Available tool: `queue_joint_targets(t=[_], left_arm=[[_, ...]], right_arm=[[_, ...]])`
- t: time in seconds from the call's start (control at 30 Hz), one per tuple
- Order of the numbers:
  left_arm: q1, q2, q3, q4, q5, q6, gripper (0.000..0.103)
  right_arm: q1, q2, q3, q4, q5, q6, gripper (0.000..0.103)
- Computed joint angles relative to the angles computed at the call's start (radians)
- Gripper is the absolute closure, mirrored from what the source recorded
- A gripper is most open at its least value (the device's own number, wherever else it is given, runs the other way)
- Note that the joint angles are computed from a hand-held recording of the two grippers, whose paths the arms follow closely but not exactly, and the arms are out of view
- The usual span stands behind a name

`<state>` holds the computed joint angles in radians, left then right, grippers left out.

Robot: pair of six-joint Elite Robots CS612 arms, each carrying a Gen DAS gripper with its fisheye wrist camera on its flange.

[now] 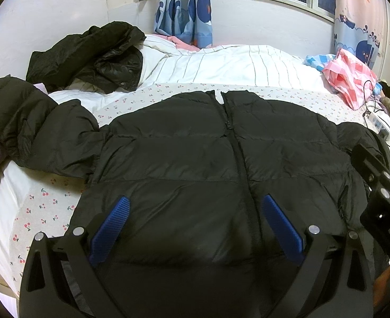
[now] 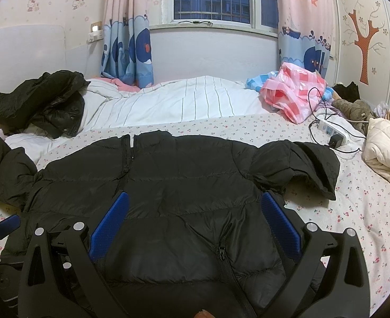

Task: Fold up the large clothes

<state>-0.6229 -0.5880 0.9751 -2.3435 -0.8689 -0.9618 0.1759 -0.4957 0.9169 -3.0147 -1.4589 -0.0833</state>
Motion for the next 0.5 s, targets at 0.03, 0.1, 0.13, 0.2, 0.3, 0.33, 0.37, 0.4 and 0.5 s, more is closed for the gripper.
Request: queue_joint_targets(t=[0.03, 0.1, 0.13, 0.2, 0.3, 0.33, 0.37, 0.4, 0.5], left_arm=[[0.0, 0.002, -0.004, 0.002, -0.001, 0.0, 0.006], [-0.001, 0.005, -0.008, 0.0, -0.004, 0.0, 0.006], [-0.001, 0.006, -0.011, 0.001, -0.005, 0.001, 0.006], [0.0, 0.008, -0.015, -0.001, -0.008, 0.004, 0.006], [0.001, 0.01, -0.02, 0.002, -0.012, 0.003, 0.006], [0.001, 0.011, -0.022, 0.003, -0.013, 0.003, 0.006], [0.001, 0.011, -0.02, 0.002, -0.012, 0.003, 0.006], [0.0, 0.013, -0.024, 0.004, -0.013, 0.002, 0.006], [0.001, 0.017, -0.032, 0.006, -0.016, 0.002, 0.006]], right_arm=[[0.0, 0.0, 0.0, 0.001, -0.001, 0.0, 0.007], [0.0, -0.003, 0.002, 0.002, 0.0, 0.001, 0.007], [-0.001, -0.003, 0.002, 0.002, 0.002, 0.001, 0.007], [0.0, -0.002, 0.002, 0.001, -0.001, 0.002, 0.007], [-0.002, -0.004, 0.004, 0.005, 0.003, 0.005, 0.007], [-0.002, -0.004, 0.004, 0.006, 0.005, 0.006, 0.007], [-0.003, -0.004, 0.003, 0.007, 0.005, 0.005, 0.007], [-0.003, -0.004, 0.004, 0.007, 0.004, 0.005, 0.007], [-0.003, -0.003, 0.003, 0.007, 0.005, 0.006, 0.007]])
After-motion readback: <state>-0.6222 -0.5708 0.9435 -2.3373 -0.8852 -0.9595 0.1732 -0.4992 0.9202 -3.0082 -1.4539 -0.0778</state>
